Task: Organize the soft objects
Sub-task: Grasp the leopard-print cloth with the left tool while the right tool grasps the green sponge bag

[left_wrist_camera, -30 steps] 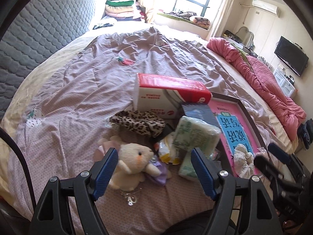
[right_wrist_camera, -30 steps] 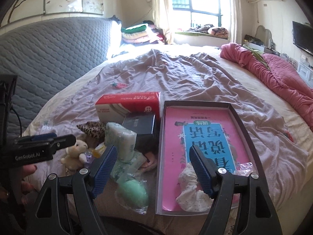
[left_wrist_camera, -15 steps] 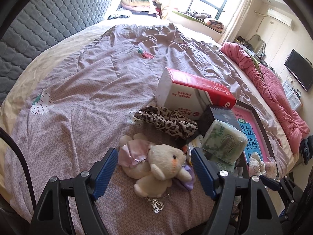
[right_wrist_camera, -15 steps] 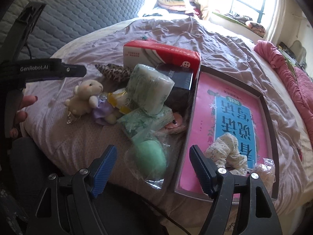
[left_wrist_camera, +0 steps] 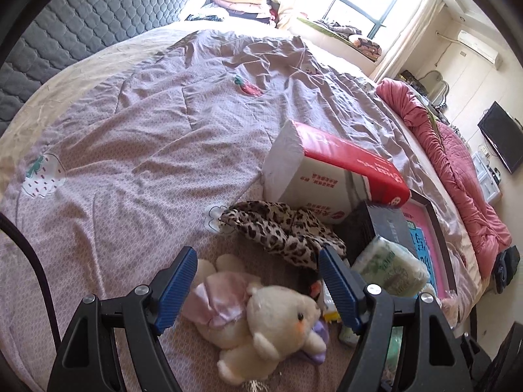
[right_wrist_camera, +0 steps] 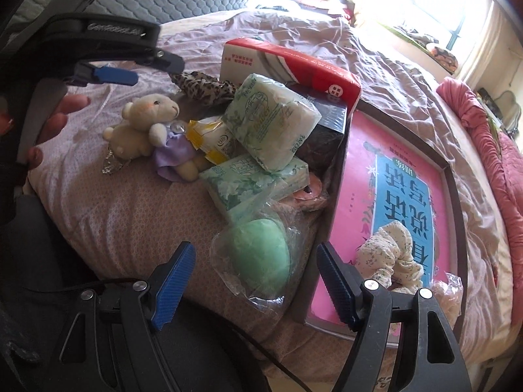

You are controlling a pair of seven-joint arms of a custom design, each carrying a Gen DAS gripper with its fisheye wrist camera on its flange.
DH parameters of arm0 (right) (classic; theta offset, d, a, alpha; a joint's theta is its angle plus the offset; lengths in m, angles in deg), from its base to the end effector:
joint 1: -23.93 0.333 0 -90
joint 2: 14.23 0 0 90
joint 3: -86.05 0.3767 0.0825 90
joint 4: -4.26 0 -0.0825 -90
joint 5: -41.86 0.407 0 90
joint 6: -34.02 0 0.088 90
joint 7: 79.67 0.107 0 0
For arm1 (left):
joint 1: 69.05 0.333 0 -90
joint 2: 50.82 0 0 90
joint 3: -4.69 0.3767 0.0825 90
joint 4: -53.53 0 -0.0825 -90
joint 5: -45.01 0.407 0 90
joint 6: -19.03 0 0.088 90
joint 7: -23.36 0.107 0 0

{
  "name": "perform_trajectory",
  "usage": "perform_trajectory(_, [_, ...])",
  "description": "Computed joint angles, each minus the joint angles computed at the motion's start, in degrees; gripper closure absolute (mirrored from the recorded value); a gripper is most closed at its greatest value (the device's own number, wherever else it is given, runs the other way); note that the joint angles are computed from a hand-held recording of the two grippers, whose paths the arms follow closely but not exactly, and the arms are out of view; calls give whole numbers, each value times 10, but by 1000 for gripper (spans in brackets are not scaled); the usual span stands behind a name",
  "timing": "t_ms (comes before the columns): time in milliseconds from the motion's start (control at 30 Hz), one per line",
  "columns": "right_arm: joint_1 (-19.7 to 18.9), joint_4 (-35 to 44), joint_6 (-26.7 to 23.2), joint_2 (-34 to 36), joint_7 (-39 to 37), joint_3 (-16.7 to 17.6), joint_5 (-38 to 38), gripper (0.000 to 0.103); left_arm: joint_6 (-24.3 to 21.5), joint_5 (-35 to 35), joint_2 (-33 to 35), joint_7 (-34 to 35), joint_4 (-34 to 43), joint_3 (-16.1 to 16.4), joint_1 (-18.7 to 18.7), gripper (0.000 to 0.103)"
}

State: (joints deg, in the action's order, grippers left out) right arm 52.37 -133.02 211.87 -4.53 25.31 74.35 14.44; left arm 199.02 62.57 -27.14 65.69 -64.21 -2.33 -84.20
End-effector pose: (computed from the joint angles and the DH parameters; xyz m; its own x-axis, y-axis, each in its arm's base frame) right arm 0.5228 0.1996 0.3429 0.4500 -0.8787 0.1595 -0.7327 -0.4653 -0.4967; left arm 0.6204 -0.2731 0.3499 0.0518 -0.9331 0.3559 -0.8216 -0.2424 -0.5160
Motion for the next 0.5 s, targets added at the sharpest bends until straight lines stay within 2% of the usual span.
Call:
perform_trajectory(67, [20,6,-6,4,22,-22,-30,26,-6,-13,16,14,14,-33,32,27])
perform_trajectory(167, [43,15,-14,10,66,-48,-86,26,-10,-25,33,23,31,-47,51,27])
perform_trajectory(233, [41,22,-19,14,82,-47,-115,26,-7,-40,47,39,39,-80,83,27])
perform_trajectory(267, [52,27,-24,17,105,-58,-146,26,-6,-47,55,46,42,-96,99,27])
perform_trajectory(367, [61,39,-39,23,152,-67,-215,26,-4,-61,72,67,51,-129,128,27])
perform_trajectory(400, [55,41,-42,24,153,-61,-223,26,-1,-64,74,72,51,-134,131,27])
perform_trajectory(500, [36,50,-54,29,159,-40,-237,26,-2,-70,96,102,64,-180,169,31])
